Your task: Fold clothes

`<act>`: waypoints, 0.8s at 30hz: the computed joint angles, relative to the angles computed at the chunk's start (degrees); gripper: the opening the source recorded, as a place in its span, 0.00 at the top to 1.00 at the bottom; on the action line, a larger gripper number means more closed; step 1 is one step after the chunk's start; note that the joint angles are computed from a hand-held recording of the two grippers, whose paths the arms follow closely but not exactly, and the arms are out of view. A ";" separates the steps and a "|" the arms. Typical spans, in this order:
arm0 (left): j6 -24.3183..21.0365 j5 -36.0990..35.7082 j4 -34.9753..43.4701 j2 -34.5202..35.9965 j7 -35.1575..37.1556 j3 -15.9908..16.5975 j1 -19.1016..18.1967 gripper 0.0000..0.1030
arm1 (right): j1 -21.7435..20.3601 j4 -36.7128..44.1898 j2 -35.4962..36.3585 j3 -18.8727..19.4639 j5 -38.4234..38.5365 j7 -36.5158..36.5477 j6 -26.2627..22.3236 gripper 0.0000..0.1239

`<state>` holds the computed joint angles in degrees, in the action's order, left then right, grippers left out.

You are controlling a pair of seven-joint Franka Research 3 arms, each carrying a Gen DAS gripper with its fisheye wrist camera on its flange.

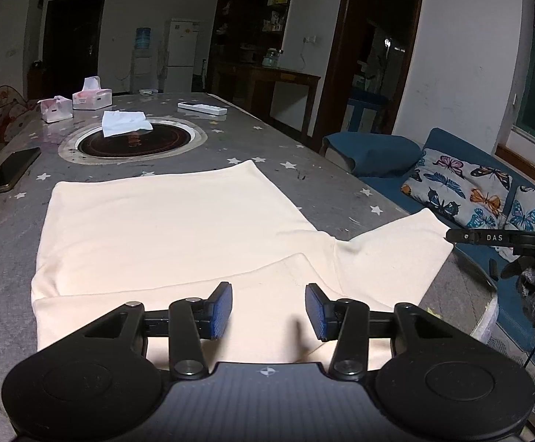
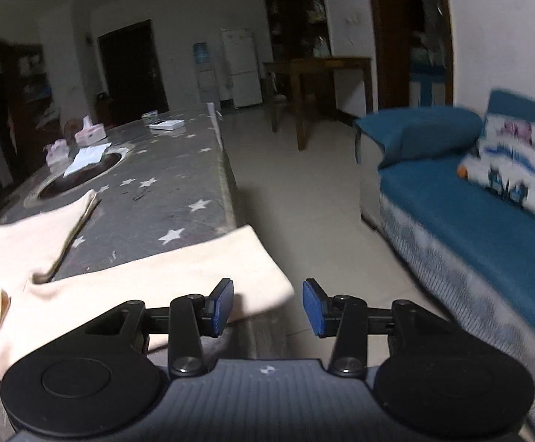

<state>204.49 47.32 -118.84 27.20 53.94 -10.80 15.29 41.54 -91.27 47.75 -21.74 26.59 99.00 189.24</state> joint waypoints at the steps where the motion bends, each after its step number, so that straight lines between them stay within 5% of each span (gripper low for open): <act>1: -0.07 0.07 0.01 0.01 0.07 -0.01 -0.10 0.54 | -2.09 0.06 -0.36 2.40 -0.26 -0.19 0.33 0.67; 7: -0.23 0.06 -0.02 -0.02 0.80 0.08 -0.72 0.52 | -13.49 0.02 -1.66 15.80 -2.86 -4.01 3.49 0.76; 11: -0.66 0.00 0.06 0.14 1.29 -0.09 -0.95 0.51 | -12.93 -0.98 -2.17 15.64 -1.12 -5.62 5.17 0.93; 16: -1.55 1.10 0.66 0.69 1.74 -1.20 -0.54 0.49 | -14.74 -3.00 -4.13 18.96 -0.28 -7.96 8.22 0.96; 24: 0.17 -0.10 -0.54 0.15 3.30 -0.32 -1.14 0.47 | -27.95 -2.35 -6.05 36.35 -14.80 -9.39 11.15 0.96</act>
